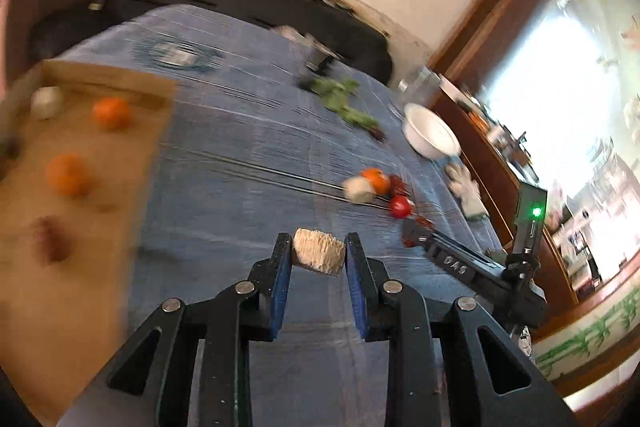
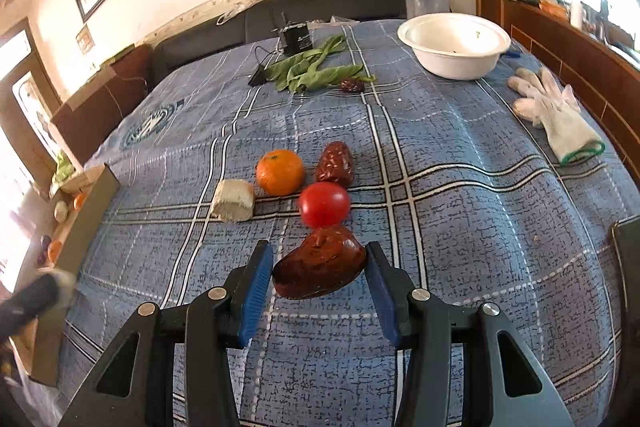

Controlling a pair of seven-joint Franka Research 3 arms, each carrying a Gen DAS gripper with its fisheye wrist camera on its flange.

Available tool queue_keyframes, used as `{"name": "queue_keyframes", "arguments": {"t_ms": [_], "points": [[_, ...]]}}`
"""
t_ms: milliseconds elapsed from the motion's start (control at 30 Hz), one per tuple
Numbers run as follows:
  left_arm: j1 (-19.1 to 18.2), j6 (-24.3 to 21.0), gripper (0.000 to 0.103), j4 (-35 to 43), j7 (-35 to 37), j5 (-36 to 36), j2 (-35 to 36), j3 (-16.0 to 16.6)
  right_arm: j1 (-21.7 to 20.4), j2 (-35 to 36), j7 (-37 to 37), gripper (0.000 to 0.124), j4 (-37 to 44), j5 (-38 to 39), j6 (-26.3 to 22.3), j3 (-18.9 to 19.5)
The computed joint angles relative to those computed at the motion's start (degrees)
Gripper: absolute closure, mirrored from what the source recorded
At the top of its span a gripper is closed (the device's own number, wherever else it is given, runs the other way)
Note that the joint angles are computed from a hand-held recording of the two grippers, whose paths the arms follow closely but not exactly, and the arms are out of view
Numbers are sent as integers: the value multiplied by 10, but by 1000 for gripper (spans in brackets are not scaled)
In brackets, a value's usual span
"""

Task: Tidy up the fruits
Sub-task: 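Carry the white cylinder and large jujube in both tools over the box, then open both tools to drop the white cylinder and jujube into the box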

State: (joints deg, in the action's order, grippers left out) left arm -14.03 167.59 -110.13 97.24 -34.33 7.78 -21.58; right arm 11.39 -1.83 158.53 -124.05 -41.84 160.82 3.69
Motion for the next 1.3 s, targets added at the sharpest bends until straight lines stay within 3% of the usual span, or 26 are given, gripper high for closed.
{"name": "queue_keyframes", "arguments": {"t_ms": [100, 233, 333, 533, 800, 1133, 1300], "points": [[10, 23, 77, -65, -19, -9, -60, 25, 7, 3, -16, 73, 9, 5, -16, 5], [25, 64, 77, -146, -139, 105, -129, 72, 20, -1, -44, 73, 13, 51, -2, 10], [50, 61, 77, -157, -211, 193, -141, 85, 37, 8, -87, 73, 35, 100, 20, 20], [57, -18, 77, -107, -267, 314, -105, 115, 103, 90, -228, 72, 169, 168, -14, 36], [64, -140, 77, 10, -257, 361, -22, 115, 173, 228, -357, 72, 357, 235, -89, 33], [77, -281, 77, 146, -239, 364, 81, 106, 205, 386, -399, 72, 591, 343, -220, -22], [76, -287, 77, 157, -245, 375, 88, 106, 219, 414, -401, 72, 634, 348, -241, -45]]}}
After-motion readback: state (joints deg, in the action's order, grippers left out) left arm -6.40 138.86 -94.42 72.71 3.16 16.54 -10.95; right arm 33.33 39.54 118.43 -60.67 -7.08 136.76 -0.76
